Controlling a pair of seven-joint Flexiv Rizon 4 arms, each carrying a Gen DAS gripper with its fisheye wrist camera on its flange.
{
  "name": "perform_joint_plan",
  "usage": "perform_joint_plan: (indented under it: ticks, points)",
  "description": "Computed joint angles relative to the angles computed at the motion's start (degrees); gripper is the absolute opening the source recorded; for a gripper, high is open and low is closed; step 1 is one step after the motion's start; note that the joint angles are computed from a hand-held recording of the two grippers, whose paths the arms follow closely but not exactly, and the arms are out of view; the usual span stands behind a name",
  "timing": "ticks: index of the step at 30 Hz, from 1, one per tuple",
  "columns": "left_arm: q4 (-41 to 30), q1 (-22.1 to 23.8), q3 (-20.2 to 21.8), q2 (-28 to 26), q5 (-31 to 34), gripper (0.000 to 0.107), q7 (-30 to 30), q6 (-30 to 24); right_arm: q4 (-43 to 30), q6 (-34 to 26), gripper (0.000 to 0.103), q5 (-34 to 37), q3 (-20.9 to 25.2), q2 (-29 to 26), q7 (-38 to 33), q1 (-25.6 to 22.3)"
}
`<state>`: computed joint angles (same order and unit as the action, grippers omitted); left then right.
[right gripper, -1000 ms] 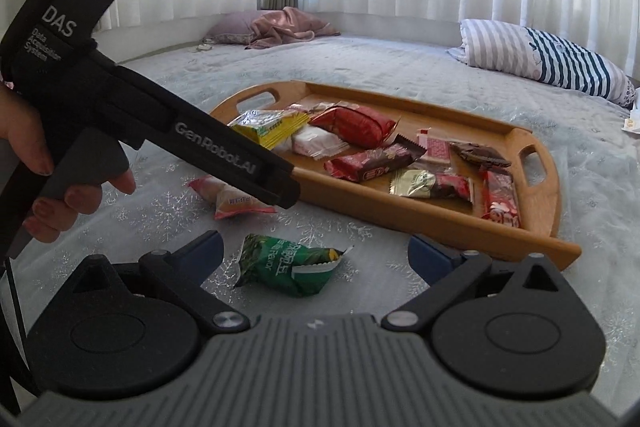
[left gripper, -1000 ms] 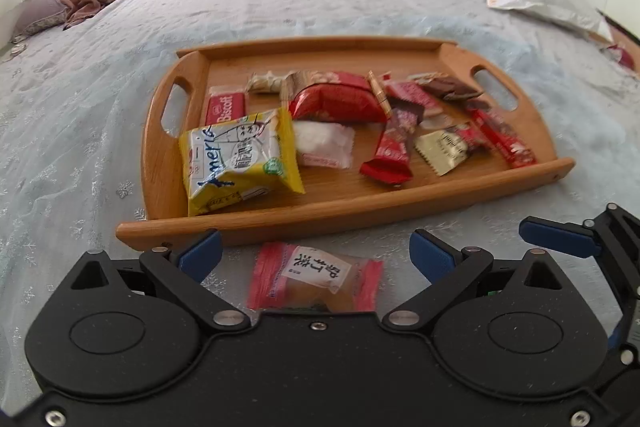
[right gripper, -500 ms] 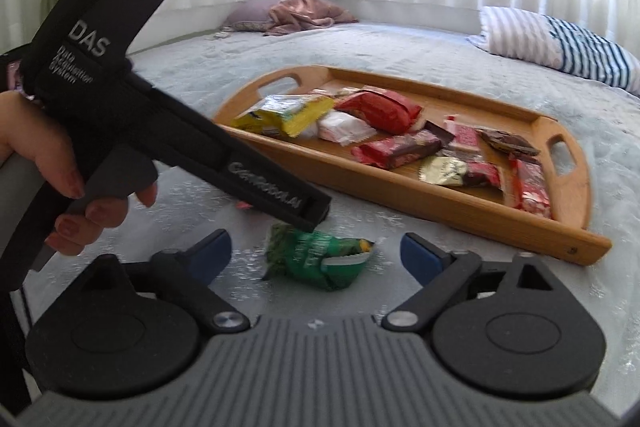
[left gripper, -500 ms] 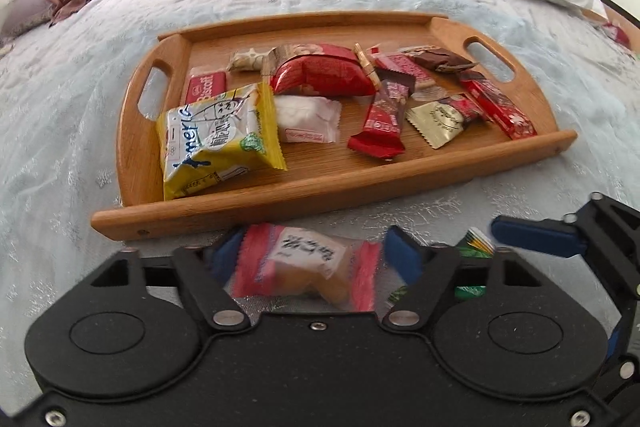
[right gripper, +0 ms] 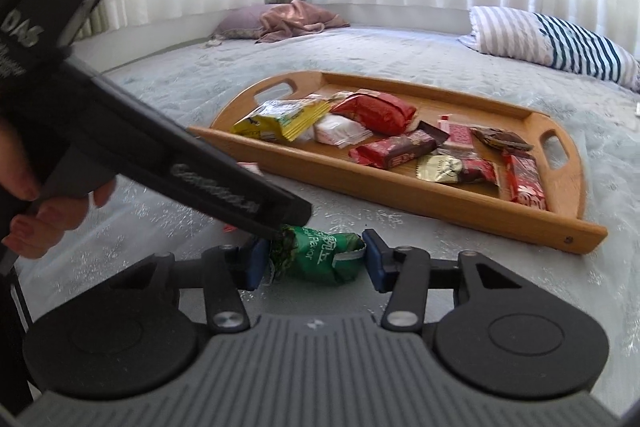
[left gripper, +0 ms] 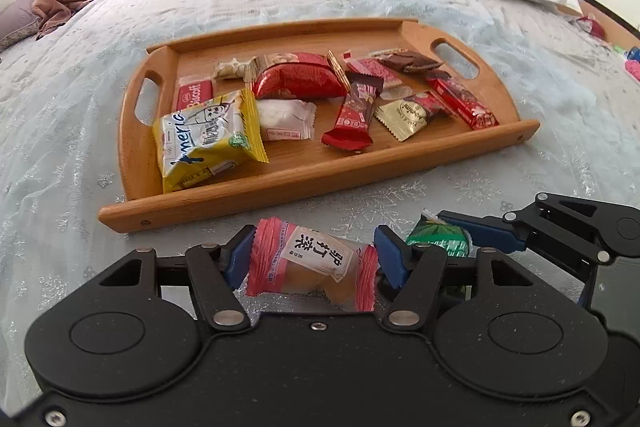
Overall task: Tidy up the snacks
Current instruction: 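Grasp the pink pastry packet with the left gripper while the right grasps the green snack bag, then carry the pastry packet with the left gripper while the right carries the green bag over the tray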
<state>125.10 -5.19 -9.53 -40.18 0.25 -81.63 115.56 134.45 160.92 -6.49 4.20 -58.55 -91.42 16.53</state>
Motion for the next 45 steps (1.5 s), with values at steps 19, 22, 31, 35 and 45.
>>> perform_joint_plan:
  ticks: [19,22,31,35,45]
  points:
    - [2.52,4.67,-4.00,3.10,4.44,0.060,-4.23,2.15,-1.34,0.00,0.053,3.47,-0.84,1.94,5.35,-1.76]
    - [2.75,5.80,-4.99,3.50,5.44,0.052,-5.35,2.02,-1.37,0.47,0.053,3.76,-1.04,2.11,5.37,-1.77]
    - [2.82,3.16,-2.03,3.60,5.05,0.049,-6.76,6.21,-1.88,0.99,0.053,4.88,-1.32,2.79,6.79,-2.32]
    - [2.48,2.76,-1.23,3.10,5.32,0.049,-7.24,8.65,-2.23,0.84,0.053,5.06,-1.64,3.05,7.12,-2.38]
    - [-4.25,3.83,-1.80,0.56,2.93,0.049,-9.38,5.76,-7.26,-5.42,0.053,5.18,-3.43,4.74,7.76,-2.56]
